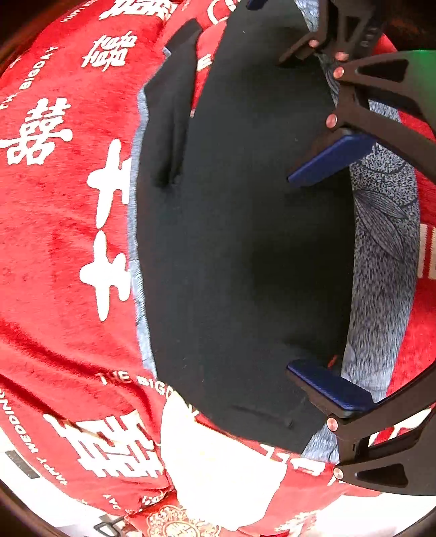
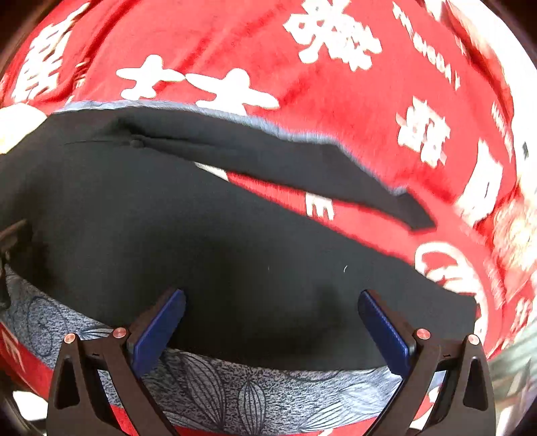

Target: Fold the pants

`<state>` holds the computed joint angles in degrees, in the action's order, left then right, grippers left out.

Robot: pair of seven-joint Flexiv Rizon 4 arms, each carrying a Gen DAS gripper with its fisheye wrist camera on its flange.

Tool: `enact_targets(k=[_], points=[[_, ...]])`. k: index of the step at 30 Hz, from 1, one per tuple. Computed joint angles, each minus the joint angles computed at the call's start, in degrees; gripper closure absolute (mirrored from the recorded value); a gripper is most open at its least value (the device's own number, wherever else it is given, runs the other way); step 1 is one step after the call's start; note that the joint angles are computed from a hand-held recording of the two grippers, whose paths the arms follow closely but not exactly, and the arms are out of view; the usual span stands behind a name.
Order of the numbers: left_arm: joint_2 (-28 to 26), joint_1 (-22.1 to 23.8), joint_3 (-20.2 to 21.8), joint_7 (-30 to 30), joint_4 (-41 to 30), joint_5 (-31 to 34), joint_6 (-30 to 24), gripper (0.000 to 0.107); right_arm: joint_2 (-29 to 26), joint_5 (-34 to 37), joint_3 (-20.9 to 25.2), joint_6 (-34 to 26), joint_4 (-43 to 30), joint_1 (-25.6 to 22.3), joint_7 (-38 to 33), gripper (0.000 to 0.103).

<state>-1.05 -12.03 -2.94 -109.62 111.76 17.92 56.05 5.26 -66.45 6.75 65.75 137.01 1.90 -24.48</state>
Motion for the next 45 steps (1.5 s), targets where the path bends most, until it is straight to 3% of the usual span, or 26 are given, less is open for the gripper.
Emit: enact_targets(k=[2,11,27,45], points=[[0.6,0.4,0.3,1.1,0.0,-1.6,-0.5,0.004,0.5,4.0,-0.3,5.0,0.1,0.3,-3.7,0.000],[4.4,2.9,1.3,2.5,1.8,-5.2,-2.0,0.004,0.1,11.4,1.8,8.0,-2.9,2.7,-10.6,0.000],[5.6,6.1,1.5,5.6,3.1,-7.1,-1.3,0.004,-2.1,15.6,3.0,4.9,-7.9,7.3,-16.2,0.000],[0.8,7.0,2.2,7.8,-1.1,-7.9,-1.5,0.004,-7.1,24.6,1.9,1.9,-14.0,11.1,-23.9,0.000]])
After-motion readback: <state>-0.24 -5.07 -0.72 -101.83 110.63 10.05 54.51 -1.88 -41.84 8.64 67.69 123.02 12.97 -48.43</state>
